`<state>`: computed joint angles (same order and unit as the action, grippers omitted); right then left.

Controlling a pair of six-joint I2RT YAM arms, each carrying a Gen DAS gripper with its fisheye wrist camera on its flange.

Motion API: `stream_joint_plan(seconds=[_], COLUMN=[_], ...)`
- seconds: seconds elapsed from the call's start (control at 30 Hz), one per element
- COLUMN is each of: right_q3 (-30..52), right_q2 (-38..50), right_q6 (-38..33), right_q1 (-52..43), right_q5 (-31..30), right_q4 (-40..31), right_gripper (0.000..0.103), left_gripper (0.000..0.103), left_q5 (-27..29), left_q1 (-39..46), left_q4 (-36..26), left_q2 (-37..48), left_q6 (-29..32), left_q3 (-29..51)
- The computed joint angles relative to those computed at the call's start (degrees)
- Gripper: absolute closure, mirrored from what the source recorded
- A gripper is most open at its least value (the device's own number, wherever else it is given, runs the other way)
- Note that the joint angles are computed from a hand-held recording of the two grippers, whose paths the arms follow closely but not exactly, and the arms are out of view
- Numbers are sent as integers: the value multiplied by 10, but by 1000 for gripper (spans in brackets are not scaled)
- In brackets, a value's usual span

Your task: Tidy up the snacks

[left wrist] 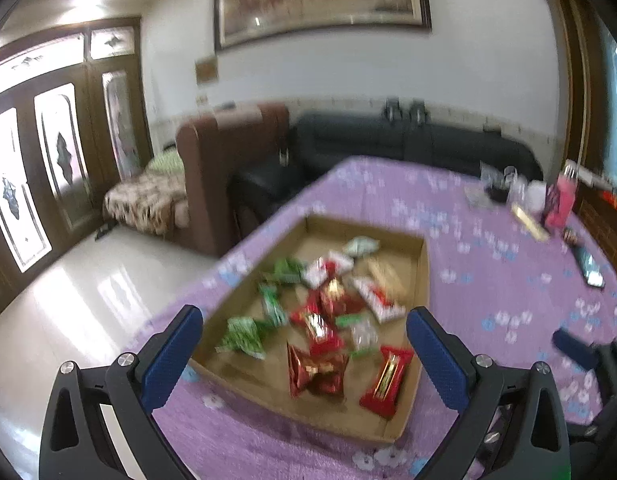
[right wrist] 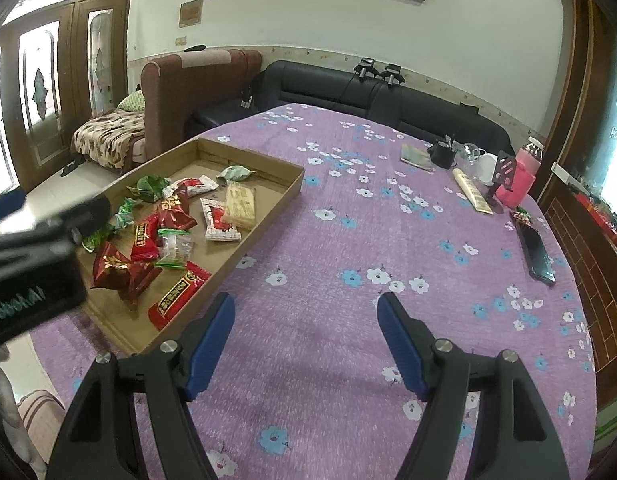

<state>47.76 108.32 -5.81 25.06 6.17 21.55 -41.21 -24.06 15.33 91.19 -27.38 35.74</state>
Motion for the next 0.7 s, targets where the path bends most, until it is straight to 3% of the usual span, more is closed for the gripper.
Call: stream_joint_plan(seconds=[0.1, 0.27, 0.5, 0.7], right_q3=[-12, -27, -30, -24], right_q2=[-9, -18, -15, -10], right_q6=[-4, -12, -14, -18], right_q1=[4, 10, 7, -2], right_q5=[0, -1, -8, -25], right_q4=[10, 24, 29, 30], right_gripper=[30, 30, 30, 30], left_gripper=[0, 0, 0, 0], left_q5=[5, 67, 9, 54], left_q1=[-6, 32, 13, 17], left_q4=[37, 8, 36, -25], left_q2=[-48, -52, -44, -27], left_q6=[3, -18, -11, -11], left_q3=[-37, -33, -45, 6])
